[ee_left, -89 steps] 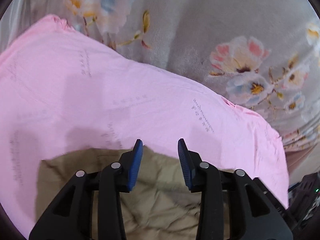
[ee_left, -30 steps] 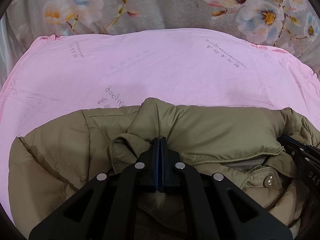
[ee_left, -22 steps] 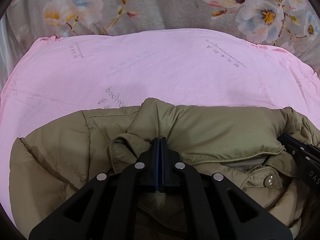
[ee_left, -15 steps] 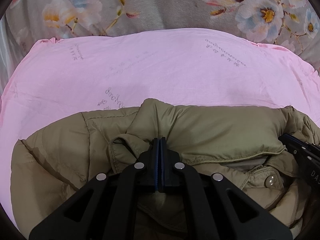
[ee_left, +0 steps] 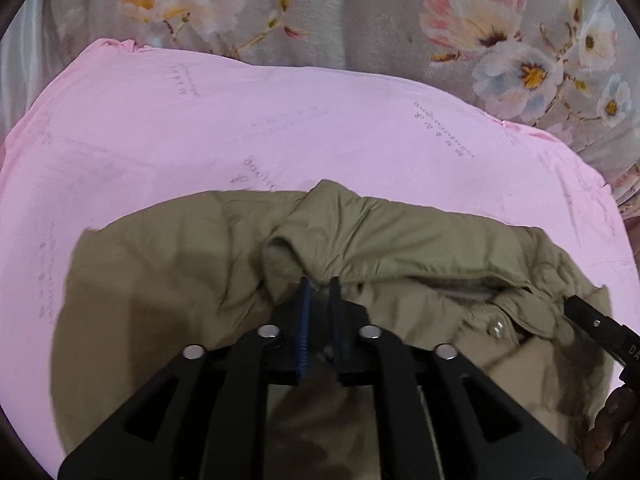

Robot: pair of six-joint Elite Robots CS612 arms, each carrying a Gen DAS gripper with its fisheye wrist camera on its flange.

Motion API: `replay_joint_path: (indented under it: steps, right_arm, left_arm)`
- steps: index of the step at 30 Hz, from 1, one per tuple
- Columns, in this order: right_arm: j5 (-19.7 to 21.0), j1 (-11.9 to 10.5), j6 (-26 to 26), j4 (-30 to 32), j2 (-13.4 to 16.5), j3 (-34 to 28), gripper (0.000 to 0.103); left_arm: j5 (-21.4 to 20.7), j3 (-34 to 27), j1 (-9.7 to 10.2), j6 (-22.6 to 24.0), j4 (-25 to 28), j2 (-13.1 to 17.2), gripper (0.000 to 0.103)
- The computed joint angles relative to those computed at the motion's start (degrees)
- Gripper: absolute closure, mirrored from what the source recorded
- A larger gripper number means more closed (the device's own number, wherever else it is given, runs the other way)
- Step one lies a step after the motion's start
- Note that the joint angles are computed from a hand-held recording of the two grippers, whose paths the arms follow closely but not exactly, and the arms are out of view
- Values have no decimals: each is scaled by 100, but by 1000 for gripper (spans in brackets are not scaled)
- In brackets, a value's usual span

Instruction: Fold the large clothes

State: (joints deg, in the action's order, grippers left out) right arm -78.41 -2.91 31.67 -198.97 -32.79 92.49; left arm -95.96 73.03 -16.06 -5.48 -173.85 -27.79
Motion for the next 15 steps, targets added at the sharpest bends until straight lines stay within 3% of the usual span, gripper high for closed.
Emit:
replay_joint_path:
  steps: [1,2,3,5,9,12,15]
  right_arm:
    - [69,-52,172,-453,-178,472,55]
    - [138,-95,229,-729,-318,841,49]
    - [154,-139,219,-968,-502,1301,46]
    - [-39,-178,155,-1217,-821,2080,43]
    - [-183,-230,153,-1468,-1301,3357,38]
    - [-44,-231,312,-1744,-1360,3938,34]
    - [275,-206,577,-2171,-1186,4228,34]
  left_arm:
    - [-84,303,53,-27,-183,-173,60]
    - [-219,708,139,-35,-511,-382,42]
    - [-348,1049,222,-32,-803,-546,34]
    - [-474,1709,410,31,-1111,-880,31]
    - [-838,2528,818,-209,-880,-1354,31]
    - [-1117,2975,1082,-567,-835,-1578,31]
    - [-1388,3359,1249,-875,-867,-1715,31]
